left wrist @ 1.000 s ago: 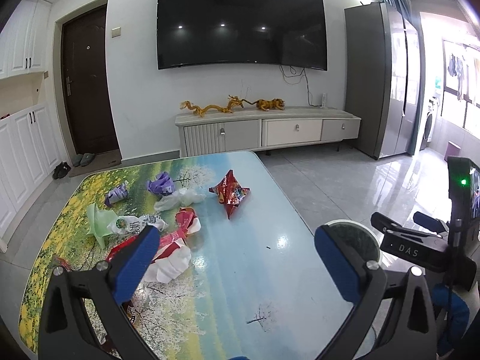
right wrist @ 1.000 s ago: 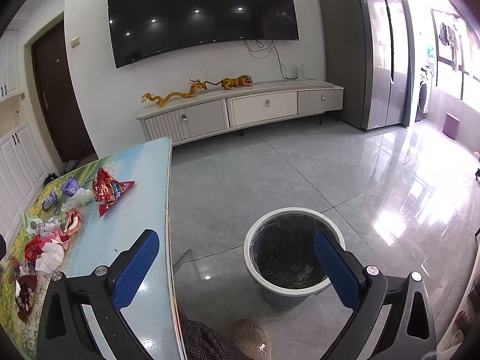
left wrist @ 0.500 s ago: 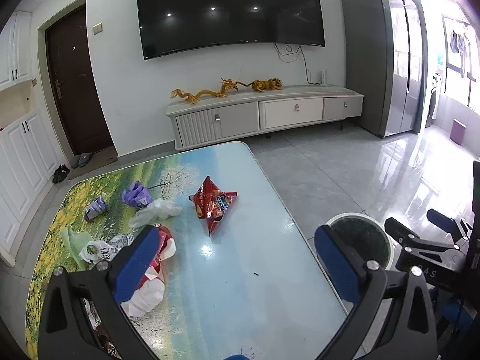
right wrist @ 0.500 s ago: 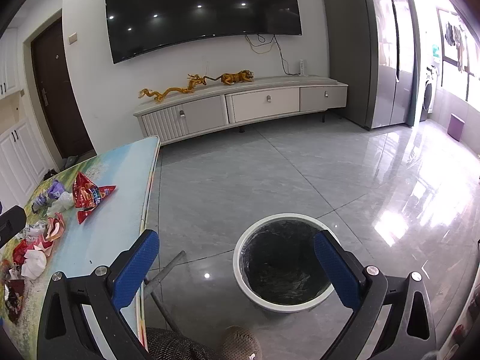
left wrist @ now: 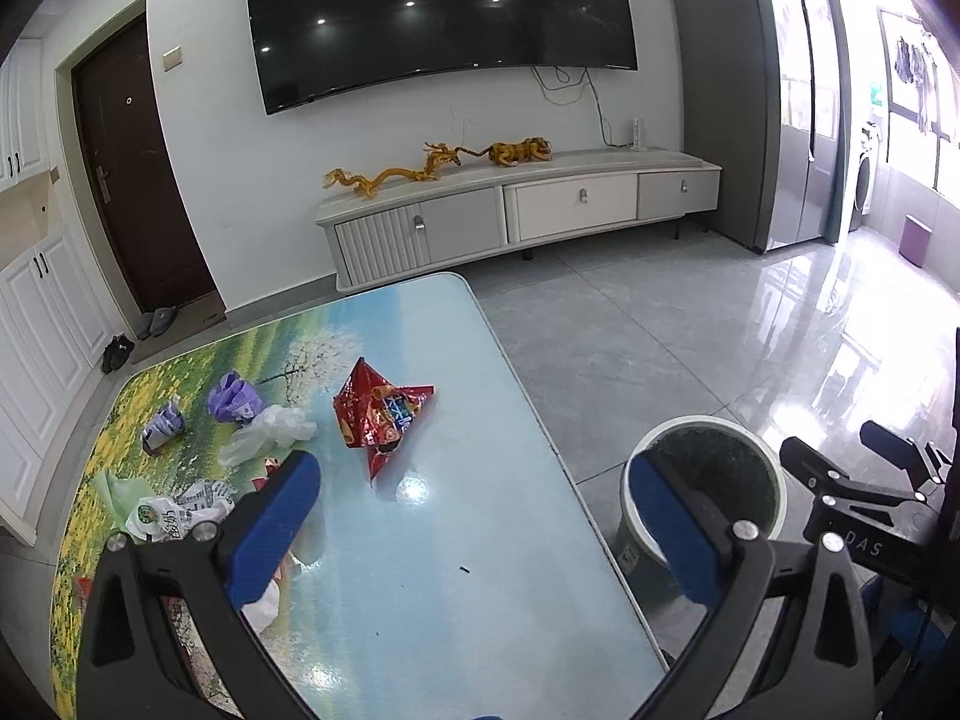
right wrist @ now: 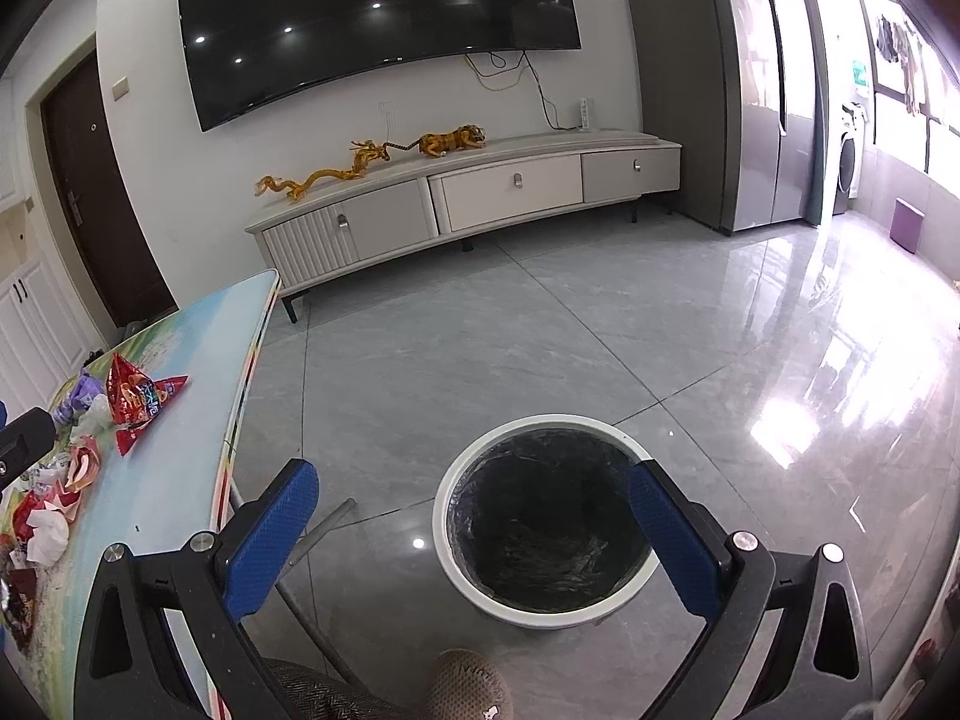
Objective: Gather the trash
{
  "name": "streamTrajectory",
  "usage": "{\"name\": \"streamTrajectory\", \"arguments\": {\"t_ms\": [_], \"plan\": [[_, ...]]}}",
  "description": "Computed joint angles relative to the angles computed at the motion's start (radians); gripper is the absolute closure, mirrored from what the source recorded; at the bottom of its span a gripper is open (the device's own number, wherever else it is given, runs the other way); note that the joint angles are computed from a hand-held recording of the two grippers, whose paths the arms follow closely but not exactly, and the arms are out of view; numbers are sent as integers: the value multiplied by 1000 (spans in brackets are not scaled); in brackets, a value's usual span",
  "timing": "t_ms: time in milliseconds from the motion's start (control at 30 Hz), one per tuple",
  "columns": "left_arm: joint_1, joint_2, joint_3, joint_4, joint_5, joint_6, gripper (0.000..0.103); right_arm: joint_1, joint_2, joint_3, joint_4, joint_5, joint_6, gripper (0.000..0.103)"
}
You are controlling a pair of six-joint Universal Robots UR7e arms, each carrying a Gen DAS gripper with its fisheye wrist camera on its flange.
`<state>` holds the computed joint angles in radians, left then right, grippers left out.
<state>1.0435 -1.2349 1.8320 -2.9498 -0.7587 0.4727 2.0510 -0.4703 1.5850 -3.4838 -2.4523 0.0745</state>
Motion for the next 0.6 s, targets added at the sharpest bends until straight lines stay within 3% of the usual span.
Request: {"name": "streamTrajectory", "arguments": {"t_ms": [400,600], "plan": [[-4,-32,30,-57,7,21,0,4,5,-31,58,-10,-3,0],[5,-68,35,14,-21,19,0,23,10,-40,57,-36,-13,0]]}}
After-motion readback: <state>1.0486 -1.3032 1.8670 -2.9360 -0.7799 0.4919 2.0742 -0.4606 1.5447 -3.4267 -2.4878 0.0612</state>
